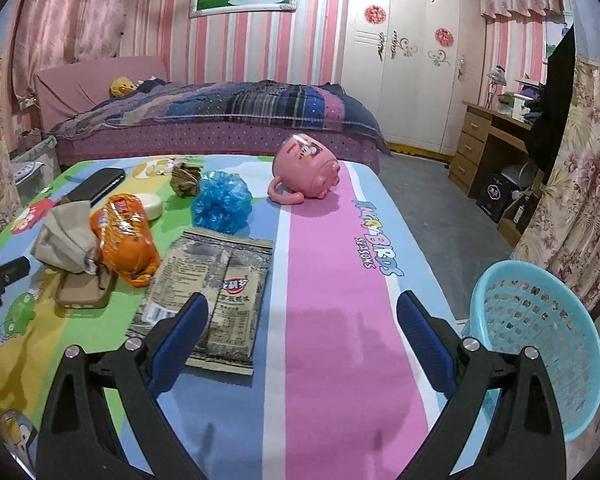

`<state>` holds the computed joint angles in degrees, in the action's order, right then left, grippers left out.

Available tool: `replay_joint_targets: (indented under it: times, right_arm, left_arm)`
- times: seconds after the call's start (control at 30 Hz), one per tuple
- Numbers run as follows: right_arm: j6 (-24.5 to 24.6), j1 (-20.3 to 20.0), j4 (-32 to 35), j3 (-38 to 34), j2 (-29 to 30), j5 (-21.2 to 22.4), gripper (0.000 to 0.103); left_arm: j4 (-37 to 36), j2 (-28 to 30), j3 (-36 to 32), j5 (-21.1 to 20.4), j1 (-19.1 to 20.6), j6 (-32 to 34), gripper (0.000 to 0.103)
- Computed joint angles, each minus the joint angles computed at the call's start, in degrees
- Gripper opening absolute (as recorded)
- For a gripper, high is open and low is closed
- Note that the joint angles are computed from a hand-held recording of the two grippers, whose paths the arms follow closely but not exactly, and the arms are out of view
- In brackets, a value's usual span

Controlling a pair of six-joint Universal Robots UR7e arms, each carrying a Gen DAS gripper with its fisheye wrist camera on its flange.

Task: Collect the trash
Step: 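Grasp the grey cloth with the left tool while the right tool grasps the snack wrapper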

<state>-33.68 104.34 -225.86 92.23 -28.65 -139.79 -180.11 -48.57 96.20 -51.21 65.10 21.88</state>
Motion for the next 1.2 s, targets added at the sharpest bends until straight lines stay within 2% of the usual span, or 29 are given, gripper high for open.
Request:
replay_joint_targets:
  times: [0.17, 0.3, 0.37, 0.47, 0.6, 0.67, 0.7, 0.8, 1.0, 1.07, 1.2]
  right_arm:
    - [1.2, -0.9, -0.3, -0.3, 0.0, 0.4, 0.093]
    - [4.0, -1.8, 1.0, 0.9, -1.0, 1.5, 0.093]
    - [4.0, -2.1, 1.1, 1.2, -1.0, 1.5, 0.093]
    - [4.4, -2.3, 1.2, 1.3, -1.1, 1.3, 0.093]
    - [5.3, -2.5, 3.4, 1.7, -1.7, 1.7, 0.095]
    - [5.5, -2.5, 5.1, 1.6, -1.8, 1.7, 0.097]
    - [5.7, -2.6, 5.8, 1.6, -1.9, 1.7, 0.097]
    - [6.6, -2.7, 7.7, 1.1, -1.8, 1.9, 0.097]
    - [7.6, -2.8, 13.1, -0.3, -1.3, 2.4, 0.095]
    - [8.6, -2.9, 16.3, -0.6, -1.5, 3.0, 0.082]
    - [12.4, -3.4, 25.3, -1.8, -1.9, 4.5, 0.063]
  left_arm:
    - [2.3, 0.7, -2.8, -2.2, 0.5, -1.8, 0.097]
    - [3.9, 2.5, -5.6, -3.4, 0.4, -2.5, 0.094]
    - [5.3, 2.9, -6.3, -4.3, 0.2, -2.2, 0.082]
    - [7.0, 4.1, -7.5, -4.7, -0.2, -0.9, 0.073]
    - [6.7, 5.8, -8.5, -2.1, -0.9, 2.3, 0.056]
    - [6.9, 5.2, -7.8, -3.1, -1.1, 3.0, 0.03]
    - [7.7, 4.6, -7.4, -4.0, -1.0, 2.7, 0.025]
    - [7.3, 3.3, -5.7, -4.9, -1.1, 2.5, 0.017]
    - [5.4, 1.5, -3.3, -4.8, -0.9, 1.3, 0.011]
    - [5.2, 0.9, -2.8, -4.9, -0.8, 0.9, 0.01]
    - [4.3, -0.1, -1.7, -5.3, -0.8, 1.1, 0.01]
